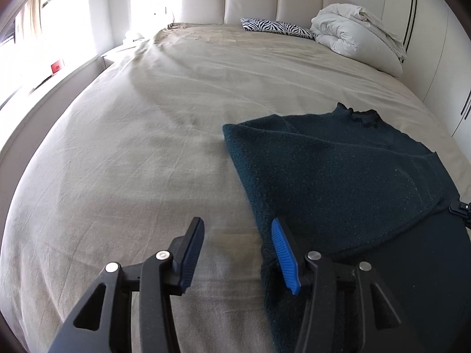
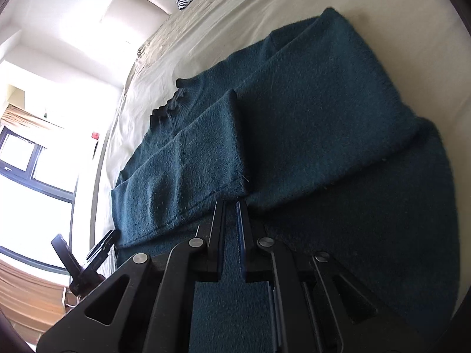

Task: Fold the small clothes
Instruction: 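Open both tools and release the folded sweater sides, then grasp the hem end of the sweater strip with both tools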

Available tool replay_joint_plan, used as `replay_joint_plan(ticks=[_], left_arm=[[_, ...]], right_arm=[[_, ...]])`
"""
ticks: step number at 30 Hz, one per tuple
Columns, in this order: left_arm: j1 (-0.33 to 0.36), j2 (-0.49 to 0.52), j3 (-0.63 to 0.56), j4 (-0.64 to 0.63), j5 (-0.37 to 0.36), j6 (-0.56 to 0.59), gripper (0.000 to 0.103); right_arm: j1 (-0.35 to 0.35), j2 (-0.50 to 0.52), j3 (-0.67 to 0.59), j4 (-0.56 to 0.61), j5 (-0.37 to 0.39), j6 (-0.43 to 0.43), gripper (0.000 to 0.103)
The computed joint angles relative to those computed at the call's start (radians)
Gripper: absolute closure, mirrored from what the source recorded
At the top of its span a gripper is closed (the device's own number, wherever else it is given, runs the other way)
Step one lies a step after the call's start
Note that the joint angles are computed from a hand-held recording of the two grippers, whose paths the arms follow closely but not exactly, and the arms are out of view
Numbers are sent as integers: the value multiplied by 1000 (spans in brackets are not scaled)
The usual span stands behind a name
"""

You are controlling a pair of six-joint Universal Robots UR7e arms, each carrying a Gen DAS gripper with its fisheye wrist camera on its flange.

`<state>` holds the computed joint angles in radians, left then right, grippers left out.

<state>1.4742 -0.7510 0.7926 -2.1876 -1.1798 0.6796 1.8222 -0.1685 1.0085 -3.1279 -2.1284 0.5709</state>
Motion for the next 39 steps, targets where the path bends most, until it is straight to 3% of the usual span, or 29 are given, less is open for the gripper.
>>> replay_joint_plan(ticks=[7,14,16,19,22,26,34,39], left_arm=[[48,-81,-13,90,-88,-183,50],[62,-254,206,154,-131,-200,33],[71,-306,268,187,-145,-199,33],[95,-354,299,300,-171,-218,33],[119,-396,319,387,-189,-247,33],[136,-454,356,436,-205,-253,33],[130,-500,409,513,-156,-229,36],[122,-494,410,545,-138,-220,53]], right_arm=[[58,-58,173,-190,-52,9,95],[129,-68,232,-222,-139,-28,92],[153,-78,272,-245,-175,-31,80],[197,-108,364,-300,-252,-19,42],[226,-145,455,-314,-295,6,41],[238,-198,575,-308,-289,100,41],[264,-239,688,-211,-282,226,41],[291,-262,755,-191,-296,312,42]])
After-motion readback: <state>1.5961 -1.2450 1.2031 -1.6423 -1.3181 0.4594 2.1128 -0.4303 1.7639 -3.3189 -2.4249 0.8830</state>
